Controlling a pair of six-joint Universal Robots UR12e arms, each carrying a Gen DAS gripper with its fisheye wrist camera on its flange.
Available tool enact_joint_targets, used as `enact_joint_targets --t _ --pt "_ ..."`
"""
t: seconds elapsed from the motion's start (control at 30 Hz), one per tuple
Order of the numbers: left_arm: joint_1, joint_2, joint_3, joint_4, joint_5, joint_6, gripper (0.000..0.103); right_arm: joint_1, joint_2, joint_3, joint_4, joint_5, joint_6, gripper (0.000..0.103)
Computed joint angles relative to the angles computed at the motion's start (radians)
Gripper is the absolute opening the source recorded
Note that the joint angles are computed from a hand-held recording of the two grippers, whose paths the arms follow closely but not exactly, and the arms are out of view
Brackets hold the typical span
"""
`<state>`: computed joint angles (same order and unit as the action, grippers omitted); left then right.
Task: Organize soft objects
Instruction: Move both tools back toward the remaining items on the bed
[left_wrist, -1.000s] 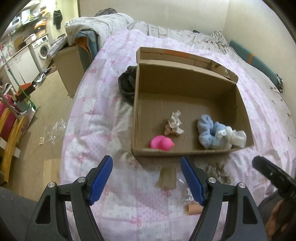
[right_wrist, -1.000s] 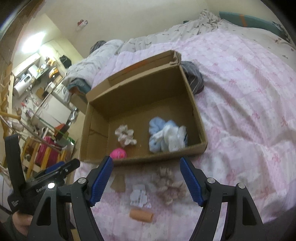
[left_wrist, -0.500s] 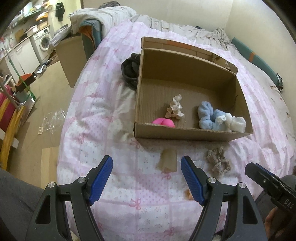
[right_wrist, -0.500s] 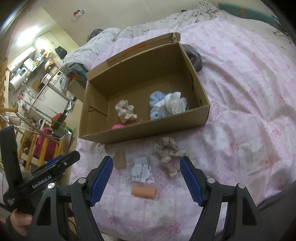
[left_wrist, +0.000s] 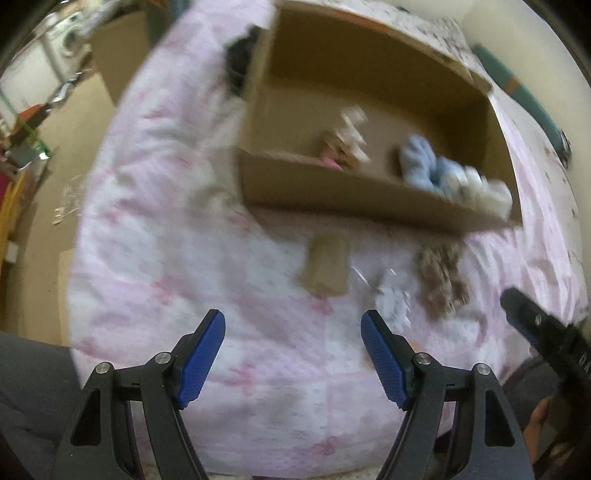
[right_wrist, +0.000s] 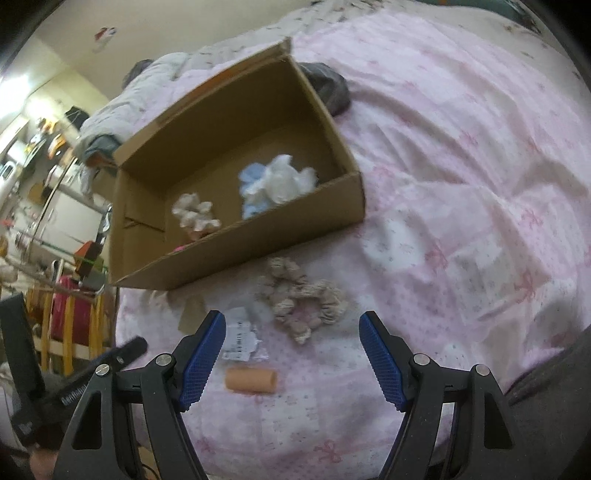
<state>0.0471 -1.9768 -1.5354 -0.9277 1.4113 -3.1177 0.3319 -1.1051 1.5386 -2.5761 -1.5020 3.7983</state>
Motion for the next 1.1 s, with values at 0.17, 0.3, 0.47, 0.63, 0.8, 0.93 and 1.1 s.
enact_joint_targets --t 0.17,0.3,0.47,0.63,0.8,0.93,1.1 --pt "-0.026 -0.012 -0.004 0.008 -0.011 0.071 0.074 -0.007 0.003 0.000 0.012 0.016 0.026 0.079" --pt "-0.034 -0.031 0.015 -0.020 -0.044 0.085 0.073 -0.011 0.003 0.002 0.015 0.029 0.045 0.079" --pt "-0.058 -0.066 0.052 -0.076 -0.052 0.109 0.060 -0.017 0.001 0.009 0.004 0.044 0.066 0.079" --pt "-0.093 -0.086 0.064 -0.069 0.011 0.127 0.056 -0.021 -0.003 0.017 -0.005 0.049 0.090 0.079" --pt "-0.114 -0.102 0.072 -0.037 0.062 0.134 0.040 -0.025 -0.008 0.027 -0.020 0.046 0.114 0.079" --pt "-0.110 -0.112 0.091 -0.048 0.028 0.137 0.028 -0.028 -0.009 0.030 -0.026 0.050 0.122 0.079" --pt "-0.096 -0.098 0.103 -0.034 0.014 0.130 0.025 -0.029 -0.009 0.031 -0.022 0.050 0.122 0.079"
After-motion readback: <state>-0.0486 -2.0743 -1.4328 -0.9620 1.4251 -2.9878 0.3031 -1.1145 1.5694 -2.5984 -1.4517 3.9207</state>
